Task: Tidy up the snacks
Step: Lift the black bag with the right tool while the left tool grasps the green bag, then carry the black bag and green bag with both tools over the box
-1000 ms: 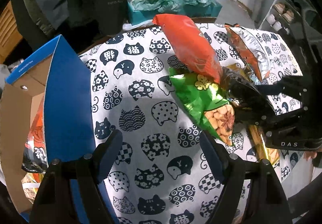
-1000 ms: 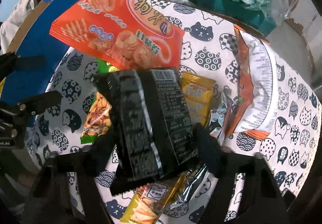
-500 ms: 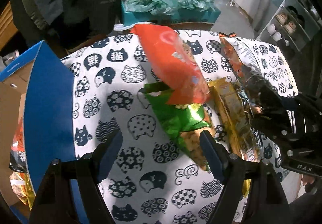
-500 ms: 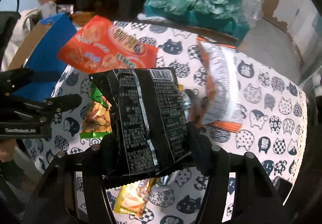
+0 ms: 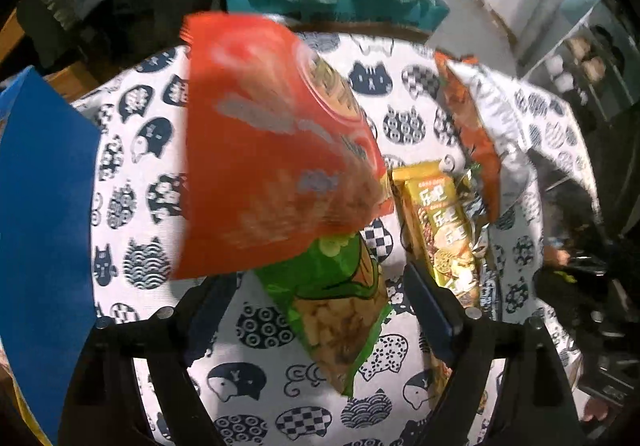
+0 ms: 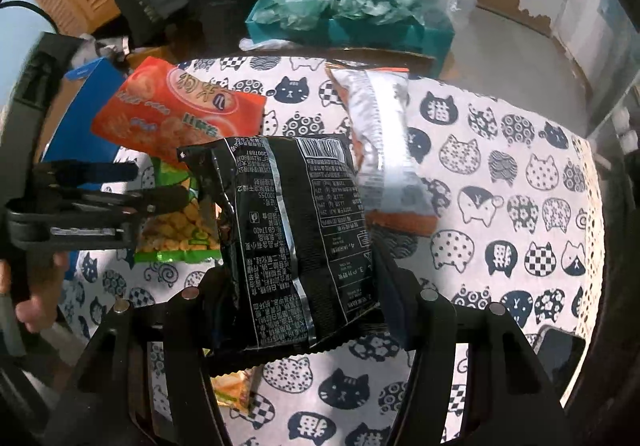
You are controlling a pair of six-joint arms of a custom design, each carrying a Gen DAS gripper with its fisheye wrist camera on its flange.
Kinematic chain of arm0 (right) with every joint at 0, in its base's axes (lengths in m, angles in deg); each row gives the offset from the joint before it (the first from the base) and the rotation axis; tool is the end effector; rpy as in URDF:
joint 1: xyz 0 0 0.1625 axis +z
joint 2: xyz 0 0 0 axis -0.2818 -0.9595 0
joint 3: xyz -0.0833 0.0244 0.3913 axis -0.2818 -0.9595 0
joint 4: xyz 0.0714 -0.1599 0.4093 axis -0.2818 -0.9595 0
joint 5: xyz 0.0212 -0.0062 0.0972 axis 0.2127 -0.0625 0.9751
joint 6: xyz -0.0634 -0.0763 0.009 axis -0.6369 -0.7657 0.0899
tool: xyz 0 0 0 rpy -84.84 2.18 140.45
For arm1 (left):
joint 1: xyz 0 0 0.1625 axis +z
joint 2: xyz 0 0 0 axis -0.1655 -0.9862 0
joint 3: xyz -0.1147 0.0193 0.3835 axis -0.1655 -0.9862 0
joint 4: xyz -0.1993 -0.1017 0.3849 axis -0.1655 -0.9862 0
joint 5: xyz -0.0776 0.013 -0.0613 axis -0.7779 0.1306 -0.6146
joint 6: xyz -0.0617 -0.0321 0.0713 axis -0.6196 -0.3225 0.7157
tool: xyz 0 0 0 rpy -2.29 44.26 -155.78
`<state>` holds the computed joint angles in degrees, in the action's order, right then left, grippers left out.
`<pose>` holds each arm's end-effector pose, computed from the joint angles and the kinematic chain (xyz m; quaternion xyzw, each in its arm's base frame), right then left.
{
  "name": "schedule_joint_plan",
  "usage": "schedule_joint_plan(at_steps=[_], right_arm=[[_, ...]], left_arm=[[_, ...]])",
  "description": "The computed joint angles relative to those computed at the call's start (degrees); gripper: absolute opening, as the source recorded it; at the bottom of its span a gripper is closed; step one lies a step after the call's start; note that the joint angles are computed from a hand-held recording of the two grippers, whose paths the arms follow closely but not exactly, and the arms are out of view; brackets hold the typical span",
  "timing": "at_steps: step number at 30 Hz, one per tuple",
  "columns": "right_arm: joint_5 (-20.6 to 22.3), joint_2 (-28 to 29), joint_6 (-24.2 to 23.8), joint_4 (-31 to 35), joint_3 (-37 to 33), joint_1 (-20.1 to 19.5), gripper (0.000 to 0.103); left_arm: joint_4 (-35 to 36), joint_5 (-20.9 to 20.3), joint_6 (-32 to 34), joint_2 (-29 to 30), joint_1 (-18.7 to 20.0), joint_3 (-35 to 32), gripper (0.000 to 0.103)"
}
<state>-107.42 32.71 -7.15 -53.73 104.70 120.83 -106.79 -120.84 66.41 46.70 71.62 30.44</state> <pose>0.2562 -0.7228 0.1823 0.0033 -0.9245 0.2170 0.3134 -0.2356 -0.8495 0.1555 0.2699 0.9143 0.0024 0.3020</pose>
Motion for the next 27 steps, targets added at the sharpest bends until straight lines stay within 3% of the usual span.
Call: schedule_joint_plan(at_steps=[4,7,11,13,17,27], right_arm=[[0.6,-0.8,0.0,-0.4,1.0,-0.2,0.061],[0.7,-1.1,0.3,-0.4,1.4,-0.2,0.061],[0.8,-0.8,0.3,0.1,1.0,-0.2,0.061],[0.7,-0.4,0.2,0.4,0.4,0.0,0.061],[0.5,0.3,-0.2,0.9,-0.5,0.3,0.061],[-0.5,2.4,-1.0,1.8,-3.7,1.8,0.061]], left_arm=[[-0.5,3.7,2.1,1.0,-0.3,1.1,0.087],[-1.5,4.1,3.5,0.9,-0.1,2.1,0.086],[-1.5,2.3,3.6,0.9,0.6,1.5,0.069],[-2.0,1.6,3.9,0.4,0.9,1.8,0.065],[-5.1,4.1,5.0,-1.7,0.7,5.4,0.055],[-6.8,4.1,5.7,-7.3,1.0,11.2,0.049]])
